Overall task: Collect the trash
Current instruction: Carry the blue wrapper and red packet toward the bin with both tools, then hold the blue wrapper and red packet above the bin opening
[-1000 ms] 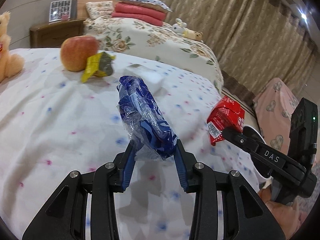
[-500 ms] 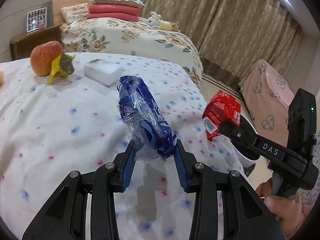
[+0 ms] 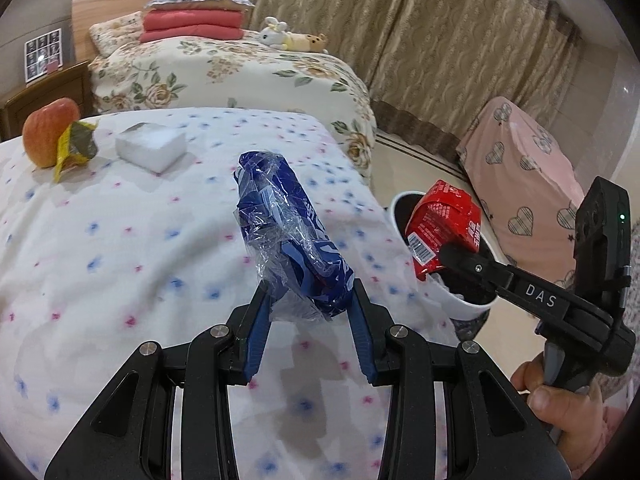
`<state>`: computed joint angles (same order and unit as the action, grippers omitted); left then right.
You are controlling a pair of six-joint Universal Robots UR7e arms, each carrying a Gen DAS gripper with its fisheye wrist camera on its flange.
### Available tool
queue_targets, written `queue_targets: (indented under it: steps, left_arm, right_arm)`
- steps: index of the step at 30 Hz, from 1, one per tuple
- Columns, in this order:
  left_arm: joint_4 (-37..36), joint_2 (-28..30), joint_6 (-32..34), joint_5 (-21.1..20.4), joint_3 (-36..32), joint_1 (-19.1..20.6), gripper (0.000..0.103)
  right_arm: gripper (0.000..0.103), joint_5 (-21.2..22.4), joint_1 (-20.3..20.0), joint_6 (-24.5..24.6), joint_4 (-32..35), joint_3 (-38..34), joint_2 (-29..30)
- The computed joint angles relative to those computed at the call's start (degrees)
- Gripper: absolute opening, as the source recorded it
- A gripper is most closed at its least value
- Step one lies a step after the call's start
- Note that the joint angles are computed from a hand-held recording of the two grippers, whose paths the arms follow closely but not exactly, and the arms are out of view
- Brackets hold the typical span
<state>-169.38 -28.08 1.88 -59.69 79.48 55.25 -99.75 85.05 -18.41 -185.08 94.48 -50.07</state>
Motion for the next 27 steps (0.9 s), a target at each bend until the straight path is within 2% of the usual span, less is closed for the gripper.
queue_targets:
  steps: [27]
  left_arm:
    - [6.8,6.2,2.4,-3.1,-7.9,-2.5,0.036]
  right_arm:
    - [0.006,-1.1,-4.3,1.9,-2.6,3.0,-4.7]
